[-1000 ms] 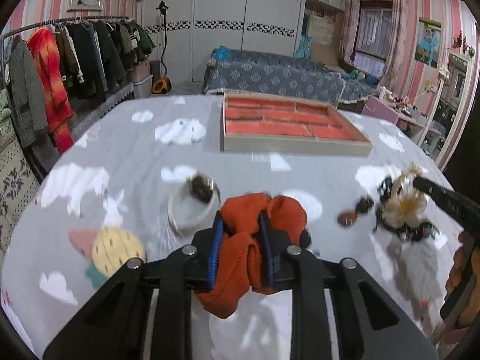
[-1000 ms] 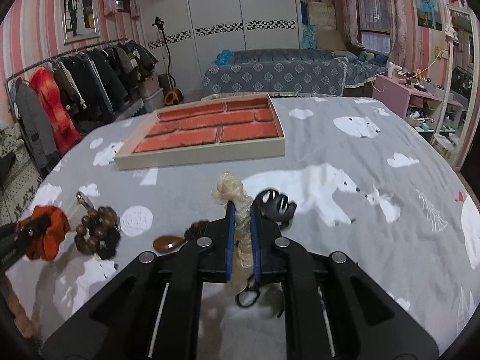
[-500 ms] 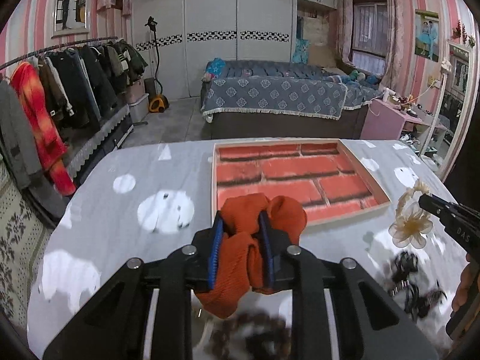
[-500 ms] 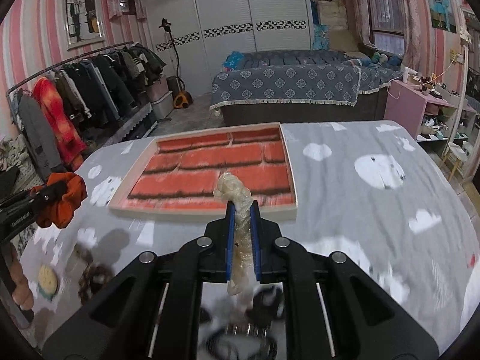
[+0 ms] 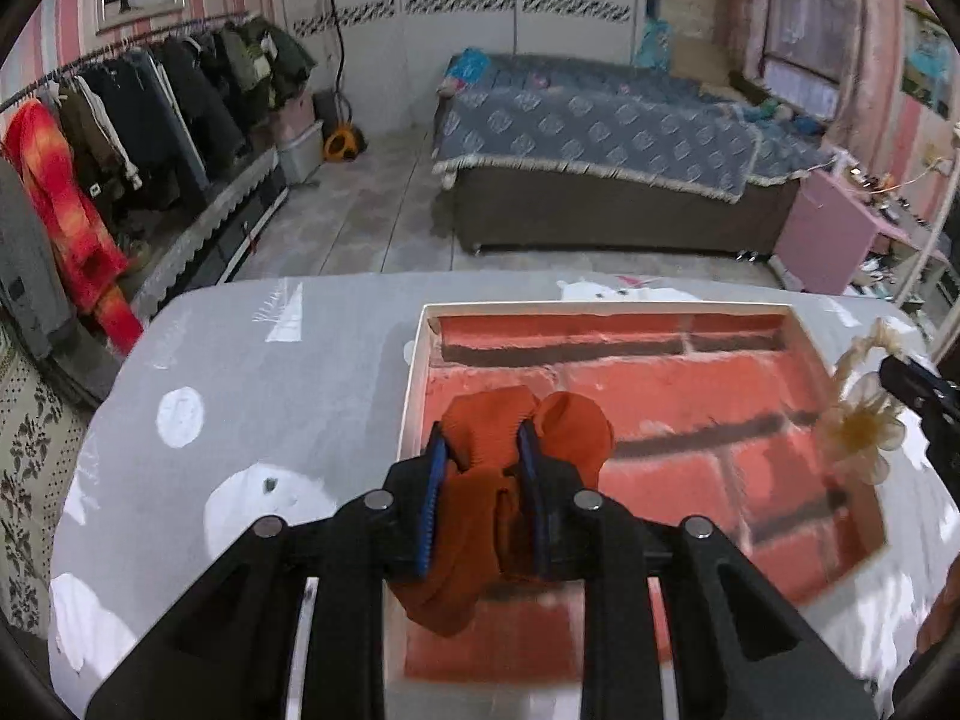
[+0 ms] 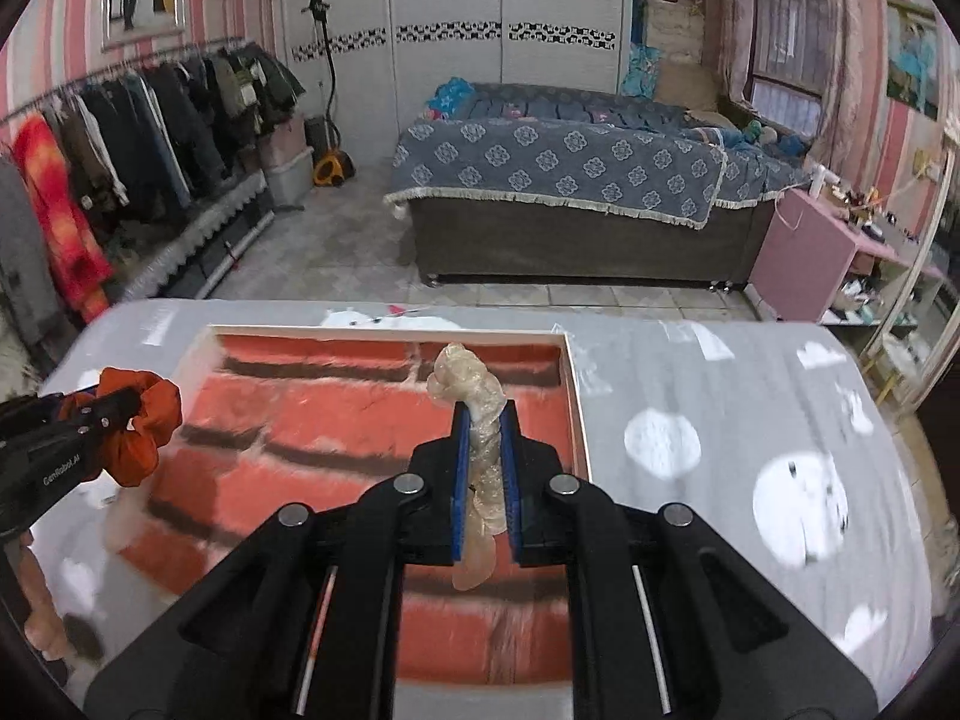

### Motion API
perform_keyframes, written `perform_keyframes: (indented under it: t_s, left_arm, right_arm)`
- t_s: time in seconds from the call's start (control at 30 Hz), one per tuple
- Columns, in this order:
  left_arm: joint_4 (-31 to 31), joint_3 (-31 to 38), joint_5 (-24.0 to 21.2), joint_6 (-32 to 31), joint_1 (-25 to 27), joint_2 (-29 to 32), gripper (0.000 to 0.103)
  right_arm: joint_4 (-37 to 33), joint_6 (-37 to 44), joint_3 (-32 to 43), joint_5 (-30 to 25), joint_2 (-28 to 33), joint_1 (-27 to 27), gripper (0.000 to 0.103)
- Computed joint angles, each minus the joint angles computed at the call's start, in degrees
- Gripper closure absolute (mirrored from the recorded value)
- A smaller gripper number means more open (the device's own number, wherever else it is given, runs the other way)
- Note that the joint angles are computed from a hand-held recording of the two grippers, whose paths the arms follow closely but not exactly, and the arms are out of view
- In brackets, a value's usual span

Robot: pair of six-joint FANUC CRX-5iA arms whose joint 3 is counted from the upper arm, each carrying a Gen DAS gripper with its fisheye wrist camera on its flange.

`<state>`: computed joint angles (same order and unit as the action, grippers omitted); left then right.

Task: Organize jewelry
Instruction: 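Carry both items into the red brick tray and open both tools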

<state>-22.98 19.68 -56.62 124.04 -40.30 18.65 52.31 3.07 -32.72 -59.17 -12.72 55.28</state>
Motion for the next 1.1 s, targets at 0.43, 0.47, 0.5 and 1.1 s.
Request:
perform_keyframes:
  t_s: [0.43,0.47,0.5,1.1]
  left_arm:
    - [7.17,15.07,-4.78,-5.06,4.51,15.49,0.079]
    - [7.24,15.75,-5.03,-5.34,4.61,16.06,0.079]
    - [6.88,16.7,-5.29,-5.87,4.57,16.82,0.079]
    - [8.05,18.16,-5.5,-8.38,4.86,17.85,0.041]
  right_arm:
    - [-7.03,12.79,10.01,4.63,13.49,-11.81,0.092]
    - [-8.19,14.17,10.93,4.58,14.28,-12.28,0.092]
    - [-10.06,16.05,12.17,4.26,15.24,-12.77,0.092]
    - [-12.09,19.69,12.82,3.85,16.49,-14.08,0.059]
